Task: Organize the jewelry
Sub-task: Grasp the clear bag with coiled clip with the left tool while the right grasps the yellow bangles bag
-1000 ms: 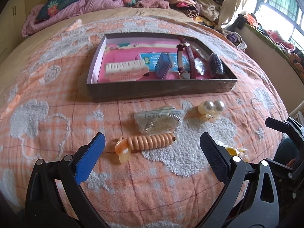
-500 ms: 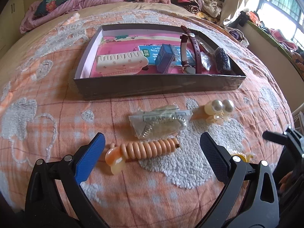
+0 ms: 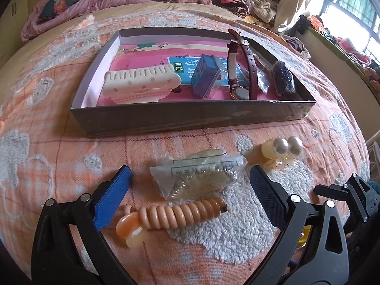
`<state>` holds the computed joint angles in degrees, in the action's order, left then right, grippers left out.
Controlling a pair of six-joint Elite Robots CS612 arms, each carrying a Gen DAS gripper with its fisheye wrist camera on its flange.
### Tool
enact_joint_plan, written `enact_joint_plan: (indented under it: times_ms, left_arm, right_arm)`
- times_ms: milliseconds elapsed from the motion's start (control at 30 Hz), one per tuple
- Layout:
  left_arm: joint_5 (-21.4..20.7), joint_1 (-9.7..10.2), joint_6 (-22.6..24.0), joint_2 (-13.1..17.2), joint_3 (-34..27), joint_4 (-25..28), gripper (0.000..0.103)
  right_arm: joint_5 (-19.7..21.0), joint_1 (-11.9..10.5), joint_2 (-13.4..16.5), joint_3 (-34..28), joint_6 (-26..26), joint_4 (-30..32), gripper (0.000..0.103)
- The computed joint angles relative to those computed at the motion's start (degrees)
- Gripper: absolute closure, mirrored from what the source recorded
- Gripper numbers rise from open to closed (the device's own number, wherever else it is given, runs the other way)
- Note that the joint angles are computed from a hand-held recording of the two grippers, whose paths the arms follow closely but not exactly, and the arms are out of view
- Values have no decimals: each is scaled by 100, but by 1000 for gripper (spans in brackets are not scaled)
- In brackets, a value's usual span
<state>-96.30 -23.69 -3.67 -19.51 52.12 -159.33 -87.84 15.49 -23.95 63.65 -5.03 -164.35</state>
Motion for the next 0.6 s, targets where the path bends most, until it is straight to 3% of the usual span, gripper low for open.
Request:
enact_joint_plan:
  times_ms: [100, 167, 200, 267, 600]
  left_arm:
    - [71, -21, 93, 2, 10, -58, 26]
    - [66, -26, 126, 10, -3, -62, 37]
    - [19, -23, 137, 8, 3, -77, 41]
    - [32, -30, 166, -6, 30, -99, 42]
    - [-178, 3, 114, -104, 201, -397, 44]
  right_arm:
    - [114, -13, 10, 4, -92, -43, 20]
    - [178, -24, 4, 15, -125, -92, 37]
    - [196, -21, -4, 23, -128, -109, 41]
    - [322, -48, -21, 50, -97, -165, 60]
    - [614, -97, -118, 222, 76, -475, 63]
